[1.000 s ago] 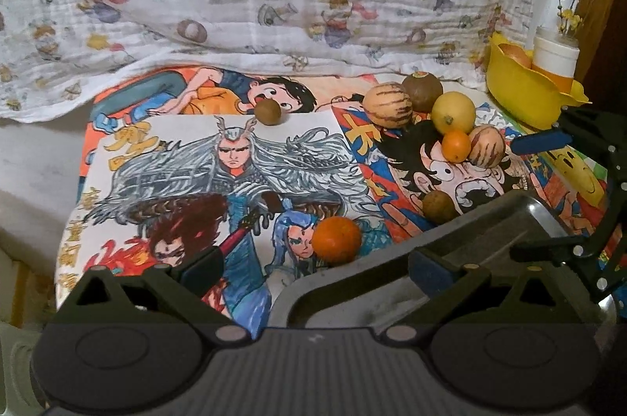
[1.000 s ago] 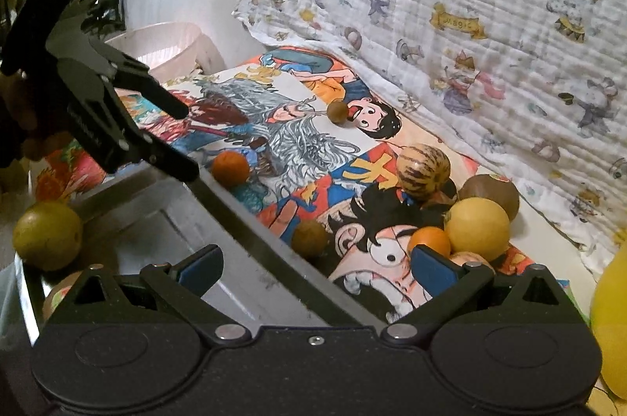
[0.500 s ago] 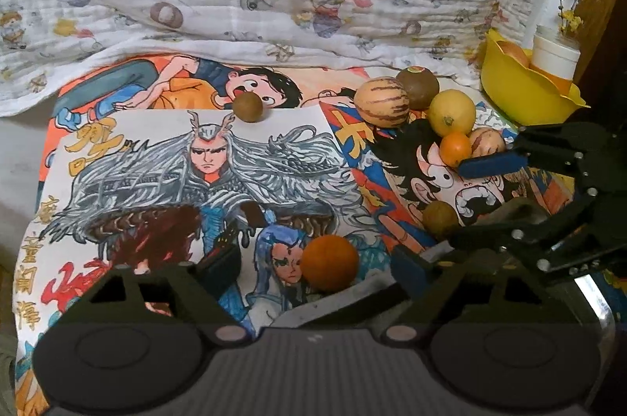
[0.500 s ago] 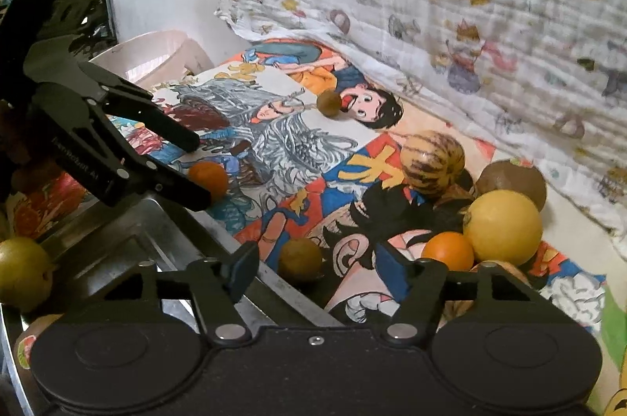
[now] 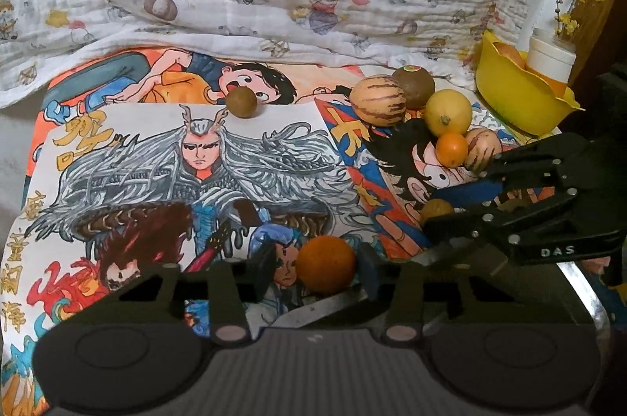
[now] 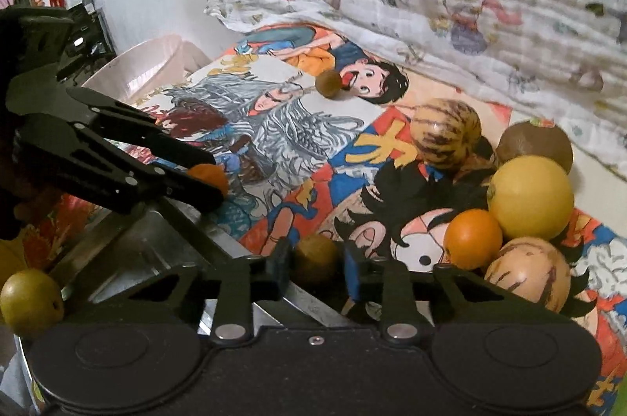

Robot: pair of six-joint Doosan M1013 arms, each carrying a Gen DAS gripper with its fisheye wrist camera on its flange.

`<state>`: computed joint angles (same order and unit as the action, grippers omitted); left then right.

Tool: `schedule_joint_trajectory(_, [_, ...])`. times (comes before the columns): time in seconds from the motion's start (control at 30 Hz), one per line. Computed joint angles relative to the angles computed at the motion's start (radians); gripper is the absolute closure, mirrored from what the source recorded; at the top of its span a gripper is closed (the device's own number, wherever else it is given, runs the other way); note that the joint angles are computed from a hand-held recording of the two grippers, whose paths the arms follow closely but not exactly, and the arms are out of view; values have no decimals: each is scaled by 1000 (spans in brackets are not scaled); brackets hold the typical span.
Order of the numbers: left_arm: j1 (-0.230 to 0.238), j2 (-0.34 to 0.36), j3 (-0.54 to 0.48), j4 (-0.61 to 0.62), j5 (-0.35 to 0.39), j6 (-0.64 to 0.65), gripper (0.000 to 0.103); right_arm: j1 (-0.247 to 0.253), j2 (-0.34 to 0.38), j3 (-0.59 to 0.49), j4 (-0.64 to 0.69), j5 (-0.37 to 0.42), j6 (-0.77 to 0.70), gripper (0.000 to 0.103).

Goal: Organize fruits
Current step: 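Grasp a small brown round fruit with the right tool while the left tool grasps an orange, then carry both fruits to the tray and open both tools to drop them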

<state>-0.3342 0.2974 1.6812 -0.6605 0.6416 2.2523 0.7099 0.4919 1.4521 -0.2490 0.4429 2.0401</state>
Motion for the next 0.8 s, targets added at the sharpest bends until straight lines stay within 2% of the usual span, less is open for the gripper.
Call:
schedule_joint_trajectory(0.13, [3,1,1,-24,10,17,67,2,0,1,-23,-4,15,75])
schedule_joint_trajectory(0.4, [-2,-16,16,-31,-21,1,68,16,-14,22,-77,-59,25,75])
schedule_joint_trajectory(0.57, [3,-44,34,-59,-28,28,68,25,-32,35,-26,-89,-49,75])
schedule_joint_trajectory(0.8, [7,-89,72,-50,-21,36,68,40,-47,47,127,-96,-224,75])
